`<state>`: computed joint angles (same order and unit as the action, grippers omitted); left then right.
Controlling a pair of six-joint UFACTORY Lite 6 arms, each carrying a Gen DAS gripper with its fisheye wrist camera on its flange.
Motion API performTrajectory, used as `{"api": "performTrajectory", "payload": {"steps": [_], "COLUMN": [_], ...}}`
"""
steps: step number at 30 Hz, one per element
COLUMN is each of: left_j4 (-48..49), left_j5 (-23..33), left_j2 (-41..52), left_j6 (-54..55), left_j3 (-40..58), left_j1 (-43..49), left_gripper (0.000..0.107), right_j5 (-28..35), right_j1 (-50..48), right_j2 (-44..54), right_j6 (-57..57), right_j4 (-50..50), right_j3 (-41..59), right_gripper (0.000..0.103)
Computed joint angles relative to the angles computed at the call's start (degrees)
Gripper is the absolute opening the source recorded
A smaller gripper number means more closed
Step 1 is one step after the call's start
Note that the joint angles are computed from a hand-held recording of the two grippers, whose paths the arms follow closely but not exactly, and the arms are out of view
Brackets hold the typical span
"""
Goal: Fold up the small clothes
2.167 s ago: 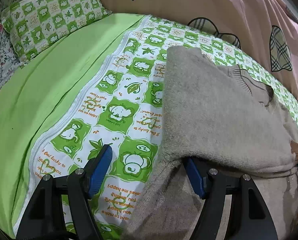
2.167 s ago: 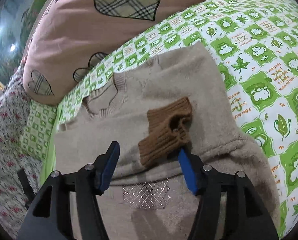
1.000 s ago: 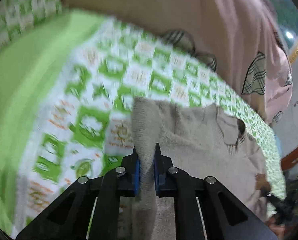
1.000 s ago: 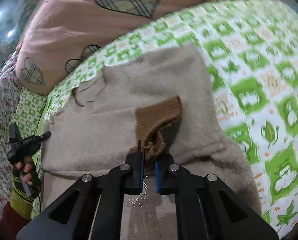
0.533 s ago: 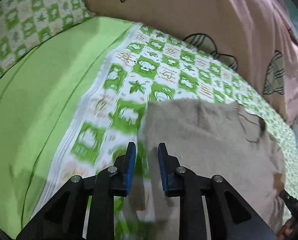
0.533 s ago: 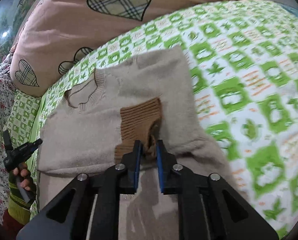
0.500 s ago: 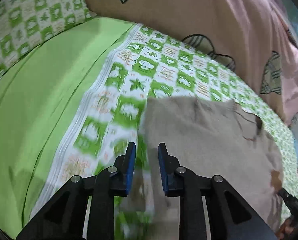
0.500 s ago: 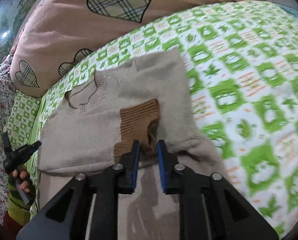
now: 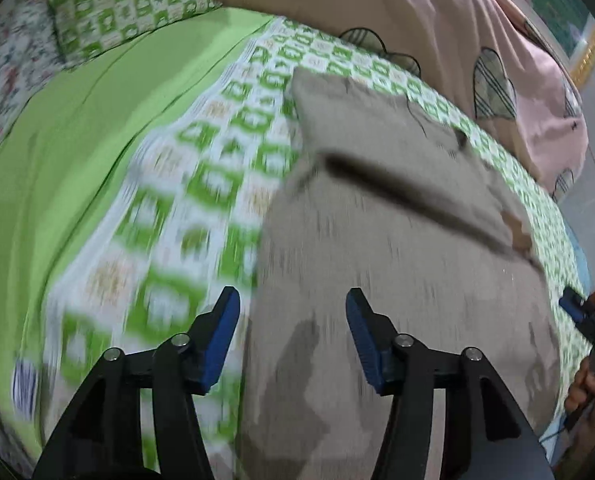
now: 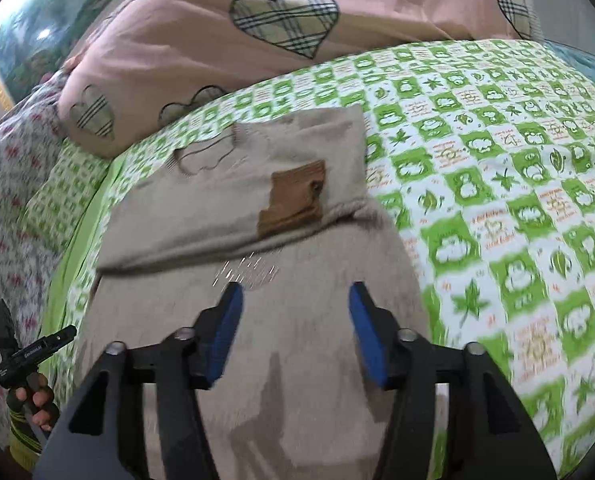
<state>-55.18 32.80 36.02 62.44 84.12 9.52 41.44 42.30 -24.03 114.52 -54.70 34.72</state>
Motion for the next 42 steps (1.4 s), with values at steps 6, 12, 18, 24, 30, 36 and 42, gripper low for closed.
{"api": "performTrajectory", "payload": {"steps": [6, 12, 18, 24, 30, 36, 42], "left_j4": [-0.94, -5.06, -3.70, -3.11, -0.31, 3.06, 6.37], "left_j5": [0.87, -0.26, 10.28, 14.74, 15.85, 18.04, 20.16], "left_j2": [-10.98, -18.60, -20.51, -19.96, -19.20, -14.69, -11.38], "left_j6": [8.59, 21.09, 29.79, 35.99, 39.87, 39.19, 37.04], "left_j3": [-17.99, -29.99, -35.63, -38.18, -38.95, -34.89, -30.16], "left_j1": [4.27, 7.50, 15.67, 18.55, 19.55, 18.64, 18.97], "left_gripper": [0.064, 0.064, 0.063, 0.061, 0.055, 0.055, 0.024], "right_j5": [5.45, 10.18, 20.36, 27.66, 14.73, 6.42, 0.05], "right_j1": [13.59, 26.80, 46.64, 66.22, 67.94, 64.06, 58.42], "right_j2": [-2.04, -6.66, -10.33, -11.25, -7.51, -3.93, 1.14], "right_j6": [6.36, 16.40, 27.28, 38.77, 45.65, 55.37, 54.13], "right_j4": [0.58, 1.15, 2.75, 6.16, 3.10, -6.07, -12.74], "right_j3": [-3.04, -8.02, -11.06, -13.27, -17.28, -20.99, -18.28], "right_gripper": [0.062, 0.062, 0.062, 0.062, 0.062, 0.060, 0.018]}}
